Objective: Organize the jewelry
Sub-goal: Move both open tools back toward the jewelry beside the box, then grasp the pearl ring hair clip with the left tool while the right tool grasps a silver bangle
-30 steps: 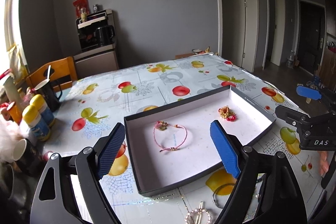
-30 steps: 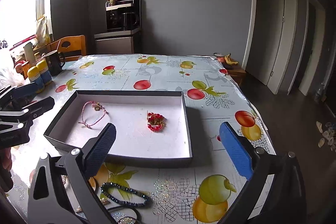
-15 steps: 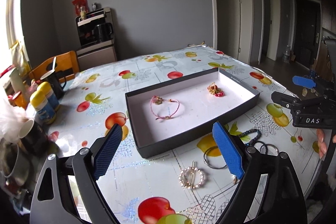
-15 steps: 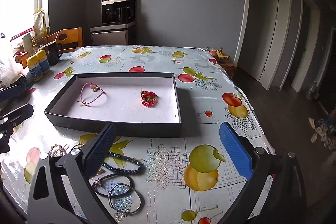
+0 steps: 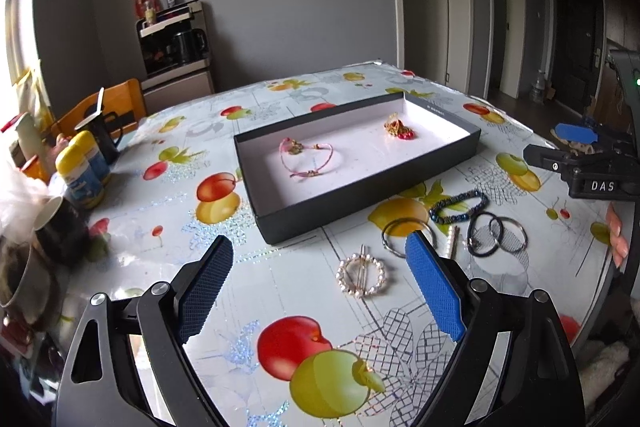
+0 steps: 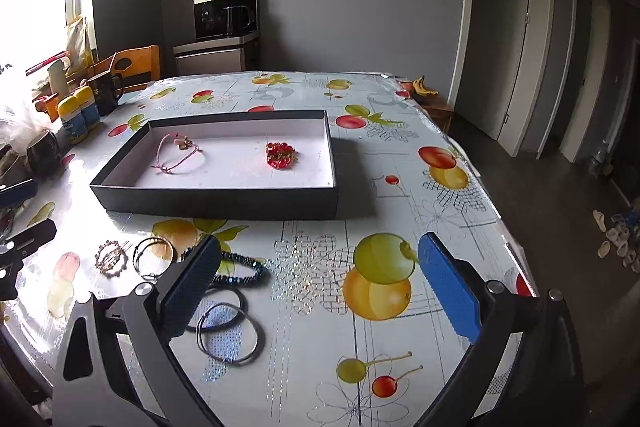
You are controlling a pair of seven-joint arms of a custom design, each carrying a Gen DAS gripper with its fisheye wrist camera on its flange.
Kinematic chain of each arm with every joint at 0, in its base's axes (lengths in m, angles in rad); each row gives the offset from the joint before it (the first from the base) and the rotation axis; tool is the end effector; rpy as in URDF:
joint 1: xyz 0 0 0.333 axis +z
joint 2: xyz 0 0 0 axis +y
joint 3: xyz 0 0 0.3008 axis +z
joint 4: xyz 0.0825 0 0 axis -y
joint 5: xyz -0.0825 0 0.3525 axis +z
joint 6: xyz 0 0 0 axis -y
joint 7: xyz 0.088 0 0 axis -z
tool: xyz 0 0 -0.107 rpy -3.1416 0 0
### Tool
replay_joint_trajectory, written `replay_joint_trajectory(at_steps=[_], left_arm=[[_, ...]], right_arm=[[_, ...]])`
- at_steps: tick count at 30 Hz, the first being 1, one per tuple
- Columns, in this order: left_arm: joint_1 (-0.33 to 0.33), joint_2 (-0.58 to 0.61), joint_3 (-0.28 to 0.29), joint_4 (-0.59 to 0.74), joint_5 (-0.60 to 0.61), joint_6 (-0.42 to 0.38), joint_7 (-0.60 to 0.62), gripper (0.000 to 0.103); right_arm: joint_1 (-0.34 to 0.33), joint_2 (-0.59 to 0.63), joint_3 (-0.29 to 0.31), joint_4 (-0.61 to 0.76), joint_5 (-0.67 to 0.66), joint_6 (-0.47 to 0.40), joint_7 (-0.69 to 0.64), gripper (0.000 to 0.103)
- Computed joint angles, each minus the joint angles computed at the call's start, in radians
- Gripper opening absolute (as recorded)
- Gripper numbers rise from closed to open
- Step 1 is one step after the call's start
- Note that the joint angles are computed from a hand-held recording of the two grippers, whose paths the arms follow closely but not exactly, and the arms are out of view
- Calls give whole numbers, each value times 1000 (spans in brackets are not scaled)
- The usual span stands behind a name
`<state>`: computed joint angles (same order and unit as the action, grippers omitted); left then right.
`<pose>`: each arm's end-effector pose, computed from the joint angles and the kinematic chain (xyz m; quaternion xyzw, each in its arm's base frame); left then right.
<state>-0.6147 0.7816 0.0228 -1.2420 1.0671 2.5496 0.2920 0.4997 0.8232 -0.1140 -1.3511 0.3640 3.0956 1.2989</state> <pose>0.6131 -0.4327 0.3537 -0.6030 0.6595 -0.2782 0.3521 0.6949 0.2811 0.3506 -0.7403 0.5014 -0.2512 0.3707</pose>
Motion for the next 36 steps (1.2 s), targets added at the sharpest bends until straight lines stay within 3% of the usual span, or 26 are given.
replay_joint_trajectory(at_steps=[2,6,10,16,18,19,20,22,25,30,32,35,36], left_arm=[[4,3,-15,-10,-13,-3,45,90],[39,29,-61,-2,-99,5,152,90],[91,104,-121,95,-263,-4,299,90],[56,269,-95,379,-414,-142,464,87],[48,292,-80,415,-439,-147,474,85],[48,290,-77,412,-448,-137,477,79],[49,291,-77,410,-457,-130,484,70],[47,328,-78,472,-485,-159,519,64],[42,357,-68,515,-511,-164,542,61],[57,332,-70,465,-540,-114,534,53],[55,331,-68,463,-538,-111,535,43],[50,340,-64,479,-538,-122,541,43],[50,344,-64,487,-541,-125,542,43]], right_arm=[[-56,-24,76,-40,14,-2,-53,97],[-123,-52,165,-91,54,-12,-129,97],[-157,-62,219,-110,87,-29,-202,97],[-177,-53,264,-90,115,-97,-302,97],[-186,-55,281,-92,125,-121,-342,97],[-191,-57,290,-94,131,-136,-364,97],[-191,-58,292,-94,136,-147,-380,97],[-187,-58,293,-95,144,-163,-406,95],[-162,-51,269,-83,140,-182,-416,89],[-145,-24,250,-43,126,-238,-415,77],[-146,-13,250,-28,128,-257,-414,69],[-125,-11,228,-35,110,-230,-408,64],[-127,-10,231,-34,110,-230,-410,58]])
